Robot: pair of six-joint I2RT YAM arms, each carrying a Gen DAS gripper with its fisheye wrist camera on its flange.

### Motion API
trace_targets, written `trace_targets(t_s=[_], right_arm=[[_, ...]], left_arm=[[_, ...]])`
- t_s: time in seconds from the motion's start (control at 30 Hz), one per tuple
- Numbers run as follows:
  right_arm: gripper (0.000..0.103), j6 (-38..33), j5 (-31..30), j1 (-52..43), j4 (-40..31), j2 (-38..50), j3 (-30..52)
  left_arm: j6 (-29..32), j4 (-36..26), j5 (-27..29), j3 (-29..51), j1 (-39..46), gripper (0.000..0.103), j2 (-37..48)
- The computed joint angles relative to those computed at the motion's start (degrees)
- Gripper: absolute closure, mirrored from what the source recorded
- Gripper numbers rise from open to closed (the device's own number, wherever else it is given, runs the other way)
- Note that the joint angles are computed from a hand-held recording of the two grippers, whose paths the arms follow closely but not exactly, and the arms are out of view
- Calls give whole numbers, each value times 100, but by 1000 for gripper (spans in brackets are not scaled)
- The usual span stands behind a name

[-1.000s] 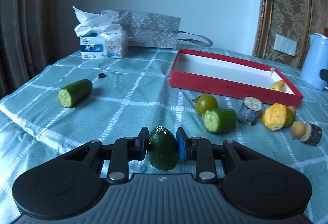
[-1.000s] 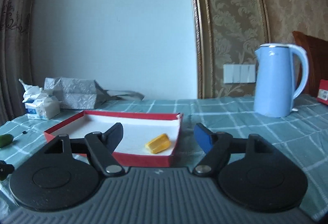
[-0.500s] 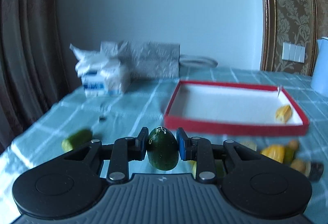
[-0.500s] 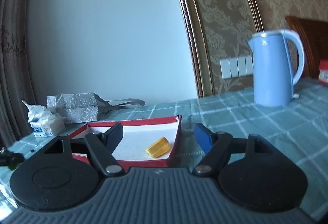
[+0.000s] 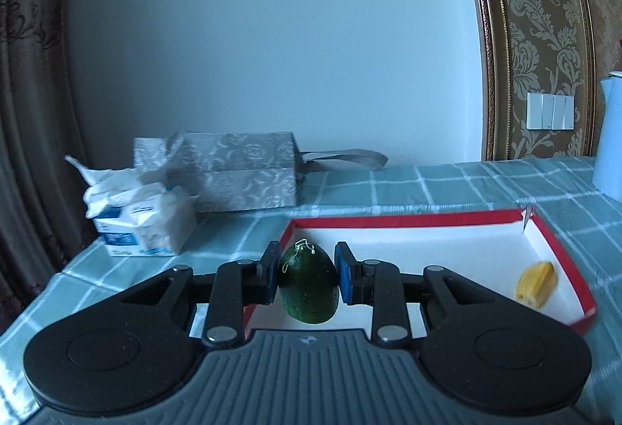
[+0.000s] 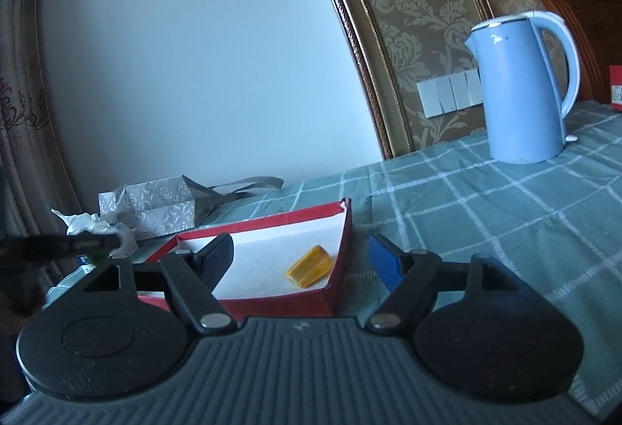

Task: Organize fruits
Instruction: 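Lower the green lime into the tray and open the left gripper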

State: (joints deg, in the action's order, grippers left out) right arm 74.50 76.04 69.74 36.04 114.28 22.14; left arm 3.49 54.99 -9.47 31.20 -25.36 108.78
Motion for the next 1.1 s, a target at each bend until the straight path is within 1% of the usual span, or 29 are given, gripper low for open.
trace_targets(t_s=[0.23,0.33,0.4,0.43,0.47,0.53,0.57,0.6,0.63,0.77,0.8,0.83,0.9,0.97,1.03,1.07,1.1], right_arm=[[28,-275,-163,-87,478,60,-105],[28,-311,-172,-100,541,74,-105],[17,-173,-122,-99,338,37,-61],[16,-79,-93,-93,211,8,-46],[16,-11,-51,-84,104,-4,-29],[16,39,-67,-108,-35,-30,-6],[16,22,-101,-129,-20,-35,-12],[16,29,-107,-135,-23,-35,-14],[15,40,-97,-135,-56,-39,-9],[13,220,42,-104,-473,-74,75],[12,213,40,-112,-473,-72,70],[12,86,8,-121,-259,-51,8],[11,-491,-188,-165,664,52,-204],[11,-879,-412,-166,1179,110,-313],[11,-1322,-658,-89,1426,56,-362],[11,-1536,-790,-39,1387,14,-330],[11,-1642,-881,31,1123,-41,-245]], left_arm=[[-79,-291,-51,872,-74,74,685],[-115,-506,114,1162,-25,74,910],[-205,-518,197,1283,0,73,1053],[-191,-550,151,1345,-16,73,1114],[-177,-586,132,1389,-25,71,1150],[-269,-587,140,1395,-5,59,1159],[-278,-504,101,1353,-8,48,1153],[-262,-364,48,1287,-15,40,1146],[-248,-226,-14,1208,-23,37,1125],[-311,-268,61,879,81,37,763],[-313,-283,76,750,121,37,644],[-325,-275,124,584,182,37,508],[-356,-149,375,144,388,34,213],[-307,112,611,-381,658,31,-52],[-160,552,978,-957,1033,31,-224],[-54,788,1174,-1223,1244,30,-267],[45,995,1360,-1459,1473,29,-285]])
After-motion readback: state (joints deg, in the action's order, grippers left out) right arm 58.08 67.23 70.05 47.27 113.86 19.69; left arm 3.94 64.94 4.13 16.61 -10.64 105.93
